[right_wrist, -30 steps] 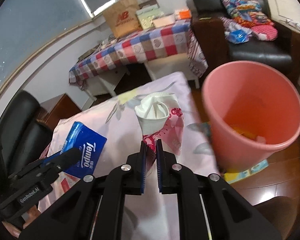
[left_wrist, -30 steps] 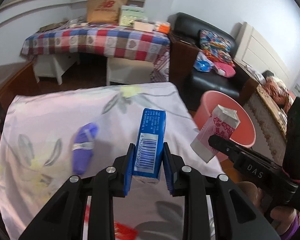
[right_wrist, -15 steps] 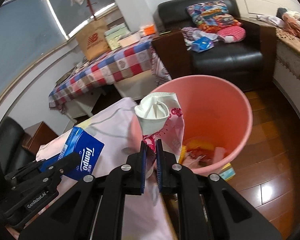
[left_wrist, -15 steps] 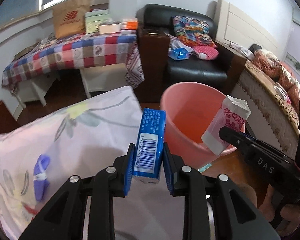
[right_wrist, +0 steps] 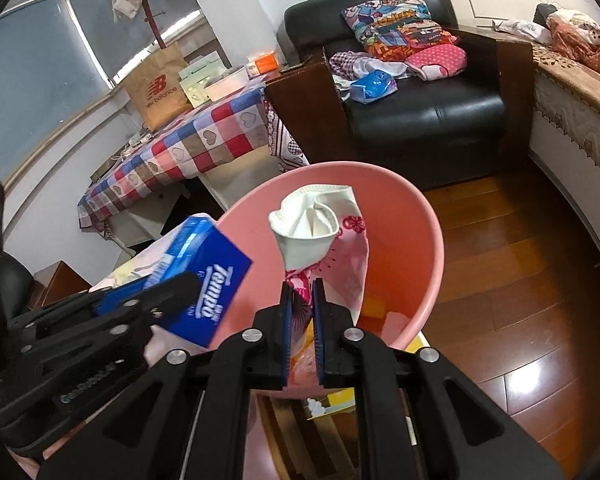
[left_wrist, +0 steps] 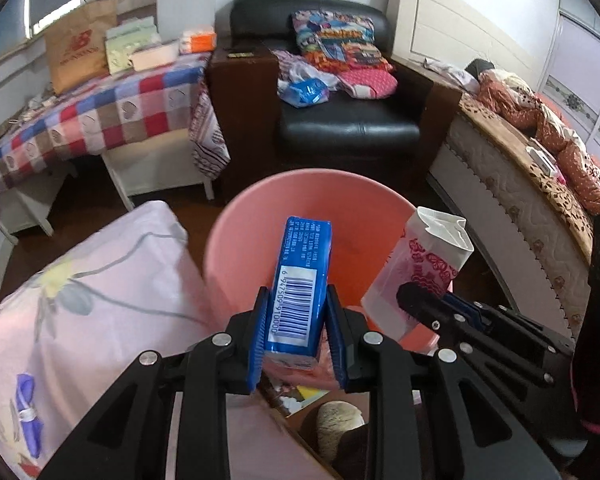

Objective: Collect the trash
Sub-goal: 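Open both tools to drop the items into the bucket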

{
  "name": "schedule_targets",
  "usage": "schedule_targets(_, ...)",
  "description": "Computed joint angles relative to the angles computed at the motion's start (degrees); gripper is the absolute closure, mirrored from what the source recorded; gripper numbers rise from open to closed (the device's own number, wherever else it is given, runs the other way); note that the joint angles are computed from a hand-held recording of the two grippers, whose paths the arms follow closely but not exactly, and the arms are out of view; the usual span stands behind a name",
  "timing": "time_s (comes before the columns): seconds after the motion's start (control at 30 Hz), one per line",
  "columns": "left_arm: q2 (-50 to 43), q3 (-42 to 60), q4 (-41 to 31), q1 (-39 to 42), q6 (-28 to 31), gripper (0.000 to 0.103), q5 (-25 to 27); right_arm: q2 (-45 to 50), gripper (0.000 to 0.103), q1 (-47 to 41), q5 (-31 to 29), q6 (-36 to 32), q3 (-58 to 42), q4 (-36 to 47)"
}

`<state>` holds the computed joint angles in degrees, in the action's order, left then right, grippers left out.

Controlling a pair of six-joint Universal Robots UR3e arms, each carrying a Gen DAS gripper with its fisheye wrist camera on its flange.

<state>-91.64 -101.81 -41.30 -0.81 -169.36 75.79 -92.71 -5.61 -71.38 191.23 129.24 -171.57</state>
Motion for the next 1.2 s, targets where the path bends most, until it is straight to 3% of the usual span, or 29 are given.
schedule_targets(0.27,-8.01,5.06,-1.46,-1.66,-1.35,0.077,0.95,4.41,0.093,-1.22,0.93,-1.29,-1.57,-0.28)
schedule_targets(0.6,-10.05,5.07,-1.67,-1.42,-1.72,0.075,1.05,7.35,0.093,-0.17,-0.29,0.15,-3.04,0.53)
schedule_targets(0.67,-10.26,5.36,-1.97,-1.18,-2.09,0.075,0.98,7.55,0.085,-0.01,-0.47,0.37,-3.23,0.51)
schedule_targets(0.73,-9.94,5.09,-1.86,-0.70,-2.48,0.075,0.34,7.36,0.077,-0.16,-0.33,0.92,-2.85,0.11)
schedule_targets(1.2,1.68,-2.35,-1.05,2.93,-1.45,0.072,-3.21,0.69,0.076,0.90,-0.40,1.30,-0.04,3.10)
